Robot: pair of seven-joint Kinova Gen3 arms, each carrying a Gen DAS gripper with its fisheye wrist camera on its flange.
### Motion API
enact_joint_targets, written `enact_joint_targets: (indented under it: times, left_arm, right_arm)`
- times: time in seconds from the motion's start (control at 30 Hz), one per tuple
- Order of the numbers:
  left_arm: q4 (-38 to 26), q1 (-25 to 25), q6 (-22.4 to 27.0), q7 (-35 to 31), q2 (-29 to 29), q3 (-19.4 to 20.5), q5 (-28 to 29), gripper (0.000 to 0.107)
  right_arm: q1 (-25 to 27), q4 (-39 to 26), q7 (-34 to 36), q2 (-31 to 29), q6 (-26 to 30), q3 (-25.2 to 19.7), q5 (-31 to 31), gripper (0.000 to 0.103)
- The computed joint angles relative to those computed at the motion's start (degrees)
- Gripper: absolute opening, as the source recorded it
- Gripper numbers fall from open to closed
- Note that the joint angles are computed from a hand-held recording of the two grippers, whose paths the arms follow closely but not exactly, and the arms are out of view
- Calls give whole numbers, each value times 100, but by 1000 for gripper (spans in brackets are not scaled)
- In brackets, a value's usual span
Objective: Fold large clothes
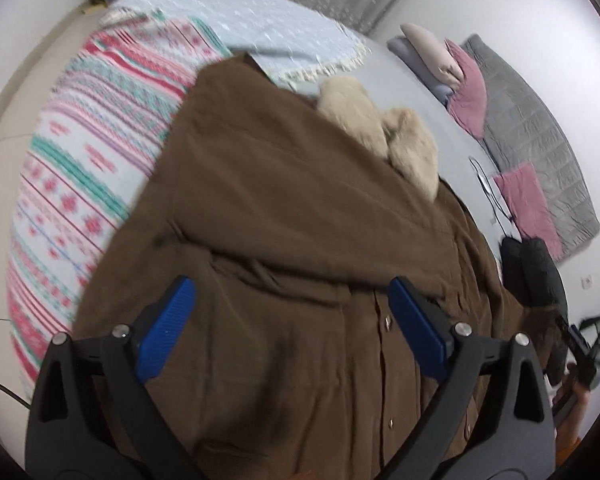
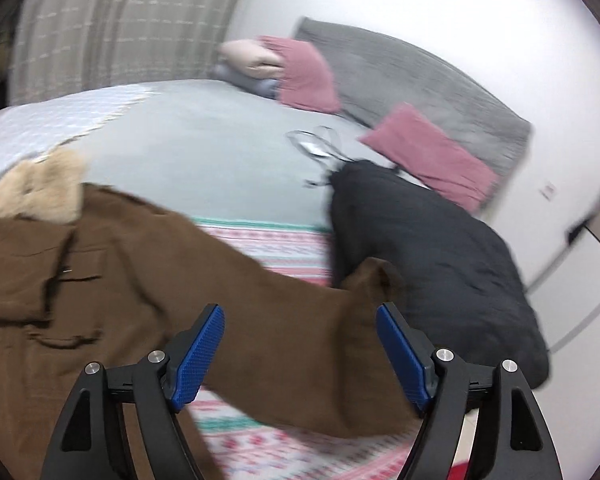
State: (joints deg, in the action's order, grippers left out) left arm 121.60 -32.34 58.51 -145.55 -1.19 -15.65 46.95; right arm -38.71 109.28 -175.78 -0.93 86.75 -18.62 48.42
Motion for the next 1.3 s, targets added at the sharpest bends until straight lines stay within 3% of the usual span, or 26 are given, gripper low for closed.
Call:
enact_joint_targets:
  times: [0.1, 0.2, 0.4, 0.47, 0.5, 0.53, 0.6, 0.73, 1.0, 1.3]
  left_arm:
    - [-8, 122, 1, 104, 151, 144, -136, 97]
    - [160, 167, -54, -123, 121, 197, -27, 97]
    - [383, 446, -590, -425, -199, 259, -102, 97]
    - [444, 483, -651, -767, -305, 163, 23, 97]
    - [475, 511, -700, -869, -350, 136, 71, 97]
    - [496, 531, -734, -977, -416, 97, 121, 97]
    - [528, 564, -780, -1130, -510, 18, 178, 97]
    - [529, 600, -767, -1361, -616, -148, 252, 97]
    - [444, 481, -460, -1596, -630, -316, 308, 97]
    - [215, 148, 59, -1600, -350, -416, 456, 97]
  right_arm:
    - [177, 83, -53, -82, 99, 132, -174, 79]
    - [411, 176, -4, -74, -205, 274, -393, 79]
    - [582, 284, -155, 521, -376, 421, -317, 78]
    - [370, 289, -143, 712, -200, 432, -142, 57]
    - [251, 275, -92, 766, -220, 500, -117, 27]
    - [239, 255, 6, 737, -333, 548, -165, 16]
    - [346, 239, 28, 553, -654, 550, -289, 10]
    - [271, 21, -136, 239, -829, 440, -231, 7]
    - [260, -1092, 716, 17, -1460, 200, -488, 7]
    - [417, -2531, 2118, 496, -2682, 428, -1702, 7]
